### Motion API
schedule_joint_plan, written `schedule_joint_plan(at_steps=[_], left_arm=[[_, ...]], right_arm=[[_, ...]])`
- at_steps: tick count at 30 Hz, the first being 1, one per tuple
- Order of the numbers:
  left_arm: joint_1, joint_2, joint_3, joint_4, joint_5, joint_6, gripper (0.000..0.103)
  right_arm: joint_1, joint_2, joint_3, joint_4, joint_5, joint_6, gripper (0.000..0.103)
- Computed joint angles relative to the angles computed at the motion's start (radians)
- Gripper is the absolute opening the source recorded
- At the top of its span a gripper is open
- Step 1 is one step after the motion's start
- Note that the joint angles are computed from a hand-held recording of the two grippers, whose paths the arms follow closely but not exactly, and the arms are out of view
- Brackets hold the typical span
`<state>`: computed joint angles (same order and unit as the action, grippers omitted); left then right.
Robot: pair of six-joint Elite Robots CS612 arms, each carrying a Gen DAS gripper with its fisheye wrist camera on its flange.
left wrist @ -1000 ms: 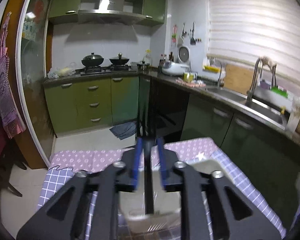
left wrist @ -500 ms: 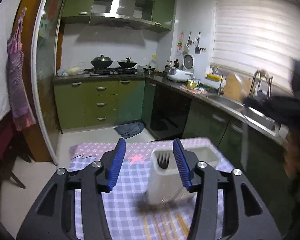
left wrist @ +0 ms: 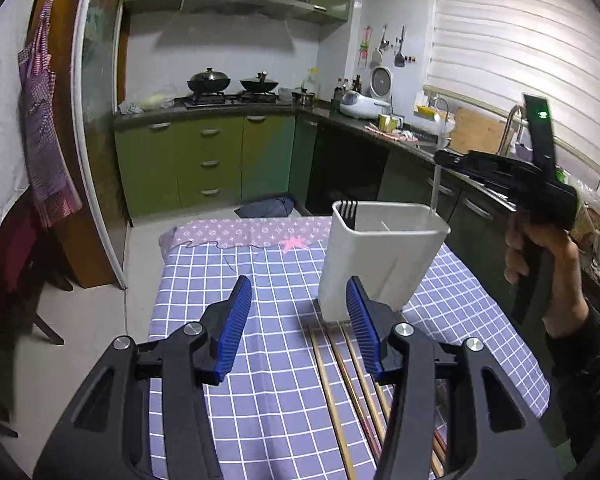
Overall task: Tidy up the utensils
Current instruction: 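Lower the fork into the white holder and open the left tool while the right carries the spoon over it, then open the right tool to drop the spoon into the holder while the left returns to the chopsticks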
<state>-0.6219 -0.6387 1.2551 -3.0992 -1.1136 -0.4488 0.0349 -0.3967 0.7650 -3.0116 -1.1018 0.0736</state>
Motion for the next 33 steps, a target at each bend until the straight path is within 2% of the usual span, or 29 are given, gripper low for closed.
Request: schedule_joint_plan(at_steps=[2,5,10,11,13,15,18,23,27,32,33], left_arm=[[-0.002,0.005,-0.01,0.031,-0.007,-0.002,0.048],[0.004,0.01,-0.03,0.1,-0.062,-0.026,0.048],[-0.001,0.014,-0.054,0.213,-0.086,-0.044,0.048],[-0.003,0.013,-0.053,0.225,-0.083,-0.044,0.048],[-0.003,0.011,-0.053,0.252,-0.091,-0.042,0.048],[-0.004,0.012,-0.061,0.282,-0.087,-0.043,0.049],[-0.003,0.014,-0.069,0.319,-0.095,-0.054,0.049],[0.006,0.031,-0.109,0.43,-0.139,-0.079,0.049],[0.022,0.067,-0.189,0.582,-0.211,-0.107,0.049],[0.036,0.125,-0.291,0.721,-0.299,-0.125,0.04],[0.04,0.136,-0.311,0.742,-0.32,-0.128,0.034]], right_arm=[[-0.002,-0.02,0.05,-0.018,0.0,-0.042,0.01],[0.004,-0.043,0.101,0.005,-0.028,-0.109,0.01],[0.008,-0.053,0.134,0.041,-0.042,-0.184,0.012],[0.01,-0.057,0.146,0.038,-0.046,-0.194,0.015],[0.011,-0.064,0.162,0.033,-0.052,-0.204,0.041],[0.01,-0.073,0.182,0.023,-0.05,-0.206,0.046],[0.004,-0.095,0.226,-0.008,-0.054,-0.192,0.046],[-0.023,-0.16,0.344,-0.037,-0.011,-0.169,0.046],[-0.037,-0.202,0.421,0.041,-0.013,-0.232,0.046],[-0.052,-0.212,0.463,0.173,-0.03,-0.297,0.046],[-0.053,-0.21,0.465,0.194,-0.034,-0.304,0.046]])
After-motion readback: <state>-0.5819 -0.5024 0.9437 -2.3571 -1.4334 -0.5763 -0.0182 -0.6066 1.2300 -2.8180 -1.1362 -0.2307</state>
